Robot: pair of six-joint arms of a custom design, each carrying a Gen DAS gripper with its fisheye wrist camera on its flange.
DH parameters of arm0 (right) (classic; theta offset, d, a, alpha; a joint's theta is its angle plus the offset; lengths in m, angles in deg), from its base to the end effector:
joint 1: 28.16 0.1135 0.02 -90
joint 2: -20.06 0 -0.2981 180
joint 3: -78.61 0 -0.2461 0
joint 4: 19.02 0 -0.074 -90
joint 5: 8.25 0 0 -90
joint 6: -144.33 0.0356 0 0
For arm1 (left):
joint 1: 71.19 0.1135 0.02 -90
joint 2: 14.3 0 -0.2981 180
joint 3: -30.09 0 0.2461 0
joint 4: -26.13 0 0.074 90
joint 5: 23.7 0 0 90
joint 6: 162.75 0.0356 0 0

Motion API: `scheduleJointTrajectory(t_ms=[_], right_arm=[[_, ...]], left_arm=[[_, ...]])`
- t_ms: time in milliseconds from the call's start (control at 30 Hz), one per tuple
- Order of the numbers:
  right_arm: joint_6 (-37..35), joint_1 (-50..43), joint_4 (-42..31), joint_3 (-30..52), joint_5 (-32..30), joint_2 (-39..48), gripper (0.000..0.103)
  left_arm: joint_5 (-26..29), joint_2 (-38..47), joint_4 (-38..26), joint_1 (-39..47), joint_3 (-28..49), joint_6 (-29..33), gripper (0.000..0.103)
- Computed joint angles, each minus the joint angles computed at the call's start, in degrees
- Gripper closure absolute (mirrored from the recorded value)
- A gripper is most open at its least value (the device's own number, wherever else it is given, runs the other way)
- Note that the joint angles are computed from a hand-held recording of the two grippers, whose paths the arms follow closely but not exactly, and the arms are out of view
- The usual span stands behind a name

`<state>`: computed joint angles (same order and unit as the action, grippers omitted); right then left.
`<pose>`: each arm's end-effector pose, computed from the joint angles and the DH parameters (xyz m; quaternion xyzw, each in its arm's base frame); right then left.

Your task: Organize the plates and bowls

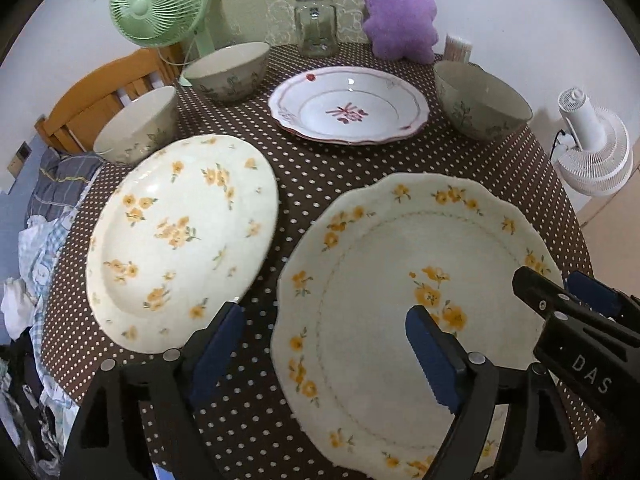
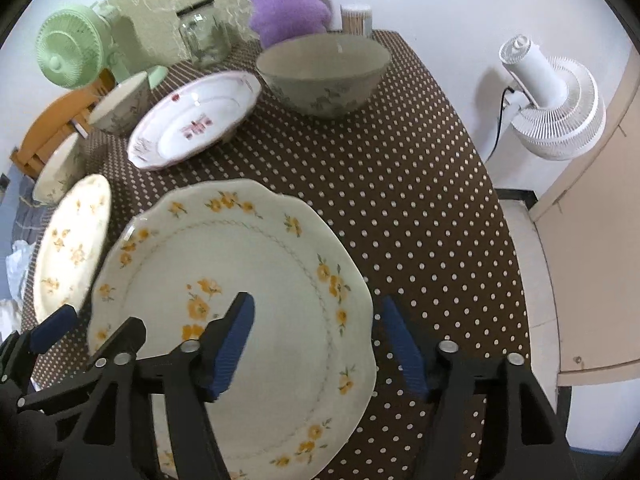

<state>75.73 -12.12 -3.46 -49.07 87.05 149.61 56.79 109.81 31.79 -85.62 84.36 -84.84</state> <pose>0.3048 0.0842 0.0070 0.0566 0.9670 0.0360 0.2459 0.3109 -0.0739 0.0311 0.0013 0.9715 0.0276 0.2352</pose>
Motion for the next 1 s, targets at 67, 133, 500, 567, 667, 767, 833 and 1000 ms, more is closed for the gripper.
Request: scheduleJointTrajectory(t_ms=[67, 133, 500, 567, 667, 767, 833, 1000], right_arm=[[0.6, 1.2, -0.1, -0.3, 0.8, -1.4, 0.029], [1.1, 2.3, -0.2, -0.5, 1.7, -2.3, 0.029], [10.5, 16.3, -9.6, 6.7, 13.0, -5.2, 0.029], [12.2, 18.7, -12.4, 9.8, 14.3, -4.5, 0.029], [14.3, 21.6, -15.4, 14.2, 15.8, -3.0, 0.029], [16.0, 23.3, -17.9, 18.7, 16.1, -0.9, 0.029], [17.3, 24.3, -20.1, 22.3, 16.5, 0.8, 0.029], [19.8, 26.0, -24.5, 29.9, 17.6, 4.9, 0.029]], left_arm=[[0.9, -1.0, 0.6, 1.3, -1.0, 0.7, 0.017], [1.7, -2.0, 1.4, 2.9, -1.8, 2.1, 0.017], [9.6, -5.4, 4.3, 15.6, -3.9, 15.6, 0.017], [11.3, -5.3, 3.7, 18.3, -3.1, 18.2, 0.017], [13.5, -4.5, 2.5, 22.4, -0.9, 22.0, 0.017], [14.5, -3.6, 2.1, 25.8, 1.0, 25.4, 0.017], [15.3, -2.4, 1.1, 27.8, 3.0, 26.8, 0.017], [17.0, 0.9, -1.3, 31.3, 7.9, 30.1, 0.017]])
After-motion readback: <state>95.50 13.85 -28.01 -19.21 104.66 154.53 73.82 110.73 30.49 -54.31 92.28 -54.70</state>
